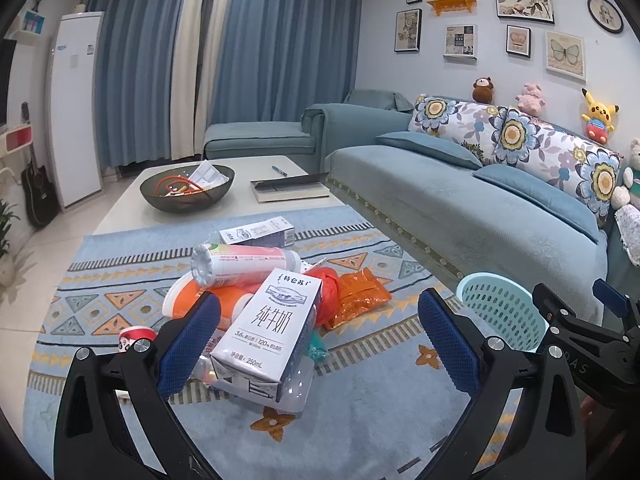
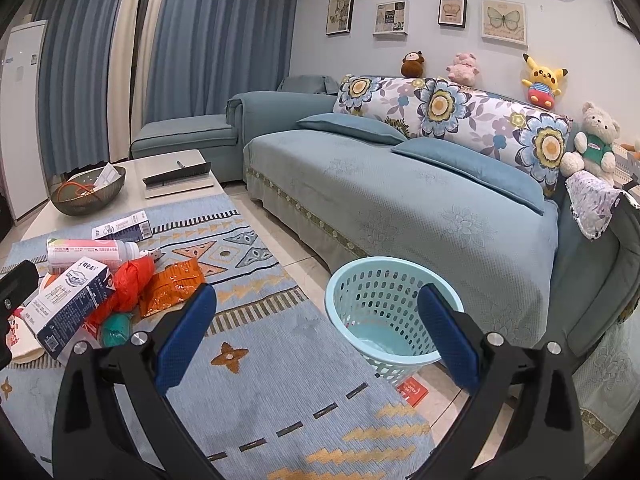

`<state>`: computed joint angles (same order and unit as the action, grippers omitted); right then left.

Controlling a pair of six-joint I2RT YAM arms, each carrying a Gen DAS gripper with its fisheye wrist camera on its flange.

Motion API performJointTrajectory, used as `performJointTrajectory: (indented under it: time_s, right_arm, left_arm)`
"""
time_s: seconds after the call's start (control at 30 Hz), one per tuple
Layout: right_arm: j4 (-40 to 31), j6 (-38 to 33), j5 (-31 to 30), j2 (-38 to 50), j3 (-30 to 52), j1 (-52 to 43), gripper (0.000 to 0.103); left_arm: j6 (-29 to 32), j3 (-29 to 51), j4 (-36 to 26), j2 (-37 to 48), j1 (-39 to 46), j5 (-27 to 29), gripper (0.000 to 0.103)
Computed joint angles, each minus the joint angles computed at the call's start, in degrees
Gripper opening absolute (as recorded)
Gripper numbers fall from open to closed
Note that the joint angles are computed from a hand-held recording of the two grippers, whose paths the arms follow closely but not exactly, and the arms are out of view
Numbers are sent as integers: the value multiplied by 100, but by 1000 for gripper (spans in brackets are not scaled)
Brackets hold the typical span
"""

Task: Collect trash
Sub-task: 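Move both tools toward the pile of trash on the rug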

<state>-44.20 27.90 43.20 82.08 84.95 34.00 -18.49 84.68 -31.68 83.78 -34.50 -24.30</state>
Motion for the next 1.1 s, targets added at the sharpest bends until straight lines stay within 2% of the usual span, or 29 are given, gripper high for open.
performJointTrajectory:
  time_s: [0.77,0.93,1.03,1.1]
  right_arm:
    - [-71,5,-46,26,33,-28,92]
    - [-158,64,301,64,148,110,92]
    - [-154,-35,288,23,272,231,90]
    - [-208,-80,207,98,483,326,81]
  left_arm:
    - [-28,14,2,-13,-21,-10,96]
    - [6,175,-220,-134,125,109,96]
    - [-28,362,-613,-474,574,563,96]
    - [20,532,-1020,-704,1094,1169,96]
